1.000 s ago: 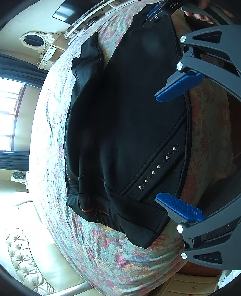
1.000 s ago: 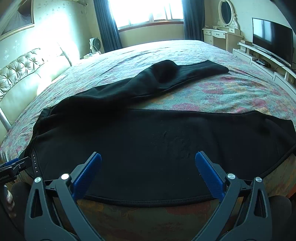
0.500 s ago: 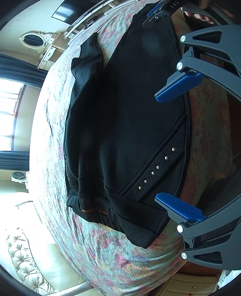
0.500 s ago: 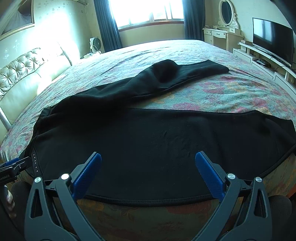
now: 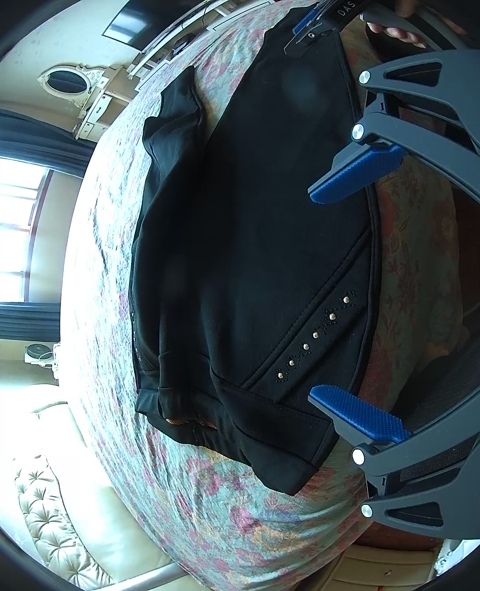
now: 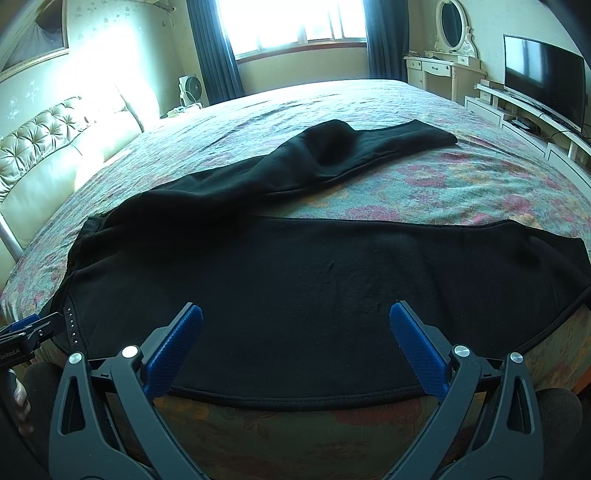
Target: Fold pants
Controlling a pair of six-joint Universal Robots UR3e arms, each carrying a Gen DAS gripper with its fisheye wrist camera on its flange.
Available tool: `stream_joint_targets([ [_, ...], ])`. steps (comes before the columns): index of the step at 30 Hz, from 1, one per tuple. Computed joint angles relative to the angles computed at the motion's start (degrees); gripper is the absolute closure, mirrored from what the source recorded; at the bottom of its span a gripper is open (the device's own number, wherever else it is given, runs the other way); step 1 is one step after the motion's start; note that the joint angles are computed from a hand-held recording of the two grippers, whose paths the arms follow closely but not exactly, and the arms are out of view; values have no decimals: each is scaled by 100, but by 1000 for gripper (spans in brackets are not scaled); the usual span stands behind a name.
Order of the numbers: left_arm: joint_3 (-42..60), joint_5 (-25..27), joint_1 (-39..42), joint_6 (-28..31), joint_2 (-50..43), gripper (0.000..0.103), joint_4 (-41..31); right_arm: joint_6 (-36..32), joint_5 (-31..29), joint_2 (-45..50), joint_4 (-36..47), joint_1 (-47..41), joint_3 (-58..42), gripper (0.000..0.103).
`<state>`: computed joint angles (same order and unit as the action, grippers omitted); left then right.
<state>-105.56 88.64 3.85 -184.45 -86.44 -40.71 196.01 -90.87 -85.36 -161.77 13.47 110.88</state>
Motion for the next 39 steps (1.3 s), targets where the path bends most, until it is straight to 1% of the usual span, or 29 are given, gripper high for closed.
stream_joint_targets([
  [21,93,-6,-36,-32,-6,4,-85,-9,21,-48,73,-8,-3,2],
  [31,111,-57,5,6,-25,4,-131,19,19,202,151,57,-223,2],
  [39,162,-251,212,87,-18,4,-169,-8,83,450,283,82,-510,2],
])
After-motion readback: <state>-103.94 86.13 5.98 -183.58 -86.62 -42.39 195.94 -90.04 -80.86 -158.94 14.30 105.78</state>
